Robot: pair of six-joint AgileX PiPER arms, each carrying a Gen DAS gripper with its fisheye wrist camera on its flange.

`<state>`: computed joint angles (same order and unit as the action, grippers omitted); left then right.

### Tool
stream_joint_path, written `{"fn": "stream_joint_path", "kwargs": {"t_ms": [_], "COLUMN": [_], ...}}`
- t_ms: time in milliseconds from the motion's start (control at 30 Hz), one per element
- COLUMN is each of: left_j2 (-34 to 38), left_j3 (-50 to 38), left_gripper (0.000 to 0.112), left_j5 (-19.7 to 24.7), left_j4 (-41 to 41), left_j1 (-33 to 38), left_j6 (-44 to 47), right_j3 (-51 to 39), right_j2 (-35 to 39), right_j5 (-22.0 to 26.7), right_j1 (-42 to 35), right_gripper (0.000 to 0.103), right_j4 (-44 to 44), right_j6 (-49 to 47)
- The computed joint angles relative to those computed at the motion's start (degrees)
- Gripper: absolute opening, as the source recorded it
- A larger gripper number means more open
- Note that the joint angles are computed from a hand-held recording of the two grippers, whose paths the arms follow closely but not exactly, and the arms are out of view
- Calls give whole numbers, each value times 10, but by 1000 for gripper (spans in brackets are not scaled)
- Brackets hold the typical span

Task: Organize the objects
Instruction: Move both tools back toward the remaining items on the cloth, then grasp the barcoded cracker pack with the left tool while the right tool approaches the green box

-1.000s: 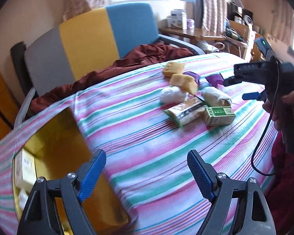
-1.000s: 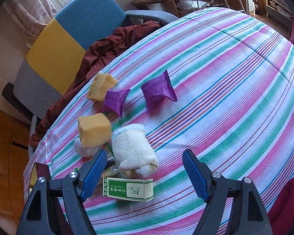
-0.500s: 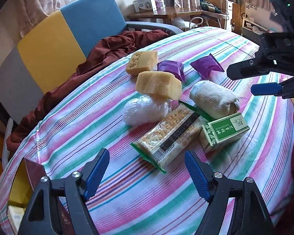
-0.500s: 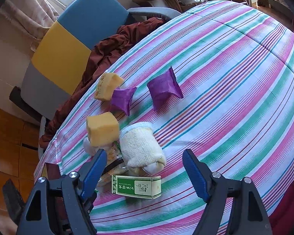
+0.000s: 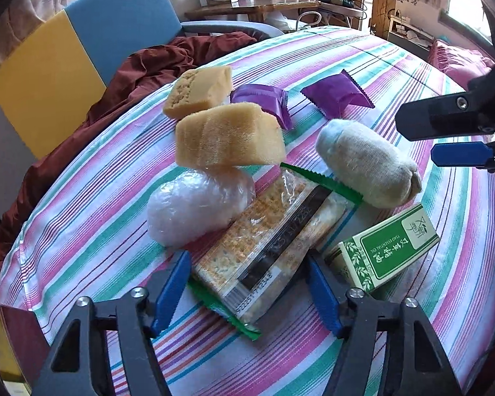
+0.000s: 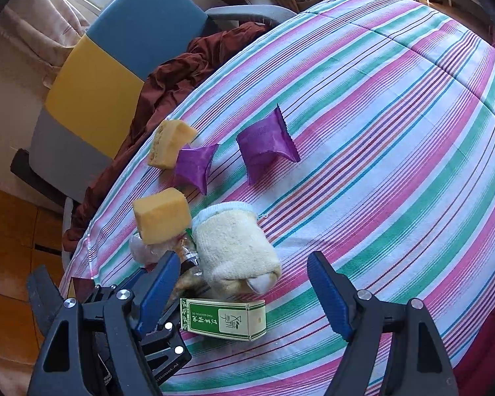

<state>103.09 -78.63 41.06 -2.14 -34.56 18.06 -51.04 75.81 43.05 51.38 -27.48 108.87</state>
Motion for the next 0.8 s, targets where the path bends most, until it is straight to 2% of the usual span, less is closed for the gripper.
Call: {"fn": "stream_joint_path", "kwargs": {"t_ms": [133,267,400,500,667,800], "left_j2": [-40,-95,-166,-217,-275,-303], "left_j3": [55,126,210,258,306,309], "left_gripper": [53,52,52,54,62,62], "left_j5": [-21,-39,-58,-54,-28,-36], "left_j4": [9,-4,5,9,-35,14], "left_j1": [-5,-1,-2,1,31,1], "left_j6": [-19,-37,-70,-100,-87,-112], "right_j3": [-6,-6,-8,-10,-17,-25], "right_j2": [4,5,6,8,22,31], "right_j5": [16,26,35,30,1,5], "right_j1": [2,1,-1,-5,-16,-11], "right_gripper": [81,81,81,81,81,81], "right_j4": [0,2,5,14,54,58], "right_j6": [-1,-1,-4,-16,-68,-79]}}
